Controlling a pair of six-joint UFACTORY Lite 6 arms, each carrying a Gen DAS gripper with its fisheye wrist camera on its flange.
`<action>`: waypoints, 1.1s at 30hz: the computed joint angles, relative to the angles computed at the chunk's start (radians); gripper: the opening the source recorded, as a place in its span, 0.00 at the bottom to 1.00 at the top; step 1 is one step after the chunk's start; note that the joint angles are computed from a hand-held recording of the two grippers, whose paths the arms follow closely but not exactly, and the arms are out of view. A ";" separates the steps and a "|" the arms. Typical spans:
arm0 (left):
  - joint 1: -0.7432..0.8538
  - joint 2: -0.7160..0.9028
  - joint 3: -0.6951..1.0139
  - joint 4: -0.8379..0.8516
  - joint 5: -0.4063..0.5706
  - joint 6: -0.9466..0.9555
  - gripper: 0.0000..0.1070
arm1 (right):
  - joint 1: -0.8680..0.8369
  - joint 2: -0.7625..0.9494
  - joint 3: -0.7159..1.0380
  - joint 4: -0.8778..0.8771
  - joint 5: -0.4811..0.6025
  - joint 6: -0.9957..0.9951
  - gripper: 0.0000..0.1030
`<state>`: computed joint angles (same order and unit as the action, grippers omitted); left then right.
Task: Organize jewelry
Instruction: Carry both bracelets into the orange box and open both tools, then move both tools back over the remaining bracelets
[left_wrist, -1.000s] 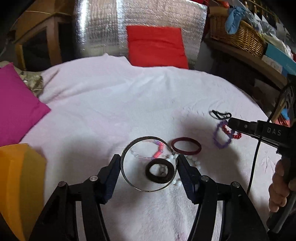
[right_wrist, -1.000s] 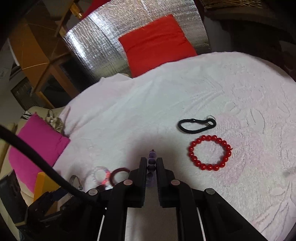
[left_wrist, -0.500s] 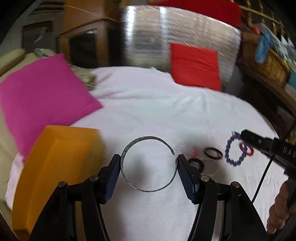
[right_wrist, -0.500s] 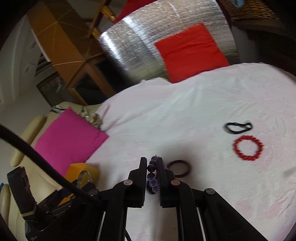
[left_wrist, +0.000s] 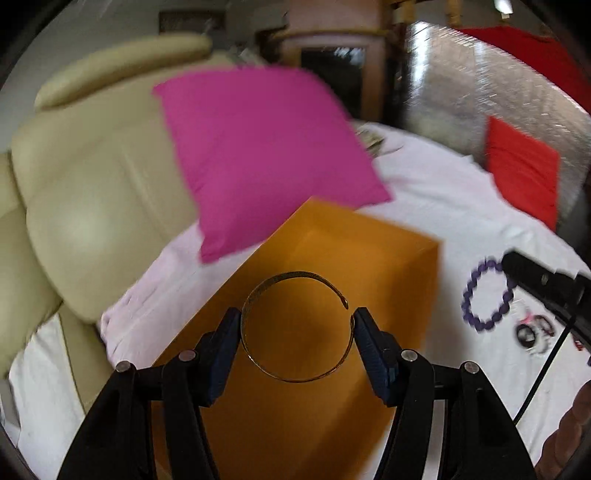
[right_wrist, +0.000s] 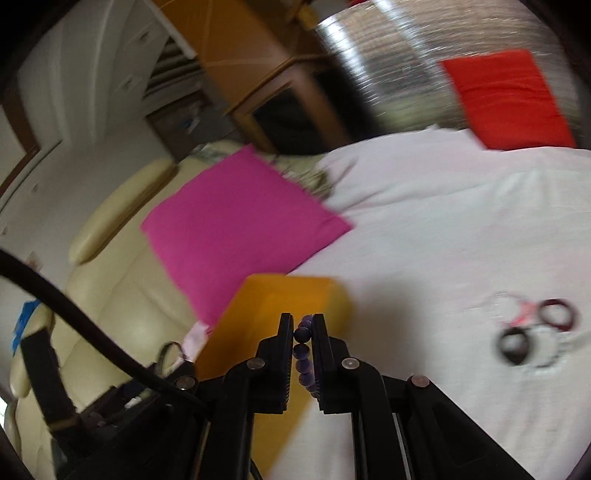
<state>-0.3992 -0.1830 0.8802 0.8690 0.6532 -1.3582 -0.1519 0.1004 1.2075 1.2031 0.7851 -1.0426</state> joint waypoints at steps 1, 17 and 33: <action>0.047 -0.008 -0.027 -0.038 -0.036 0.038 0.59 | 0.055 0.014 0.006 -0.001 -0.031 0.016 0.11; 0.070 0.069 0.041 -0.078 0.024 0.071 0.63 | 0.143 0.088 0.028 -0.053 -0.165 0.114 0.51; -0.434 0.683 0.765 0.002 0.231 0.068 0.69 | -0.768 0.367 0.382 -0.129 0.230 0.026 0.51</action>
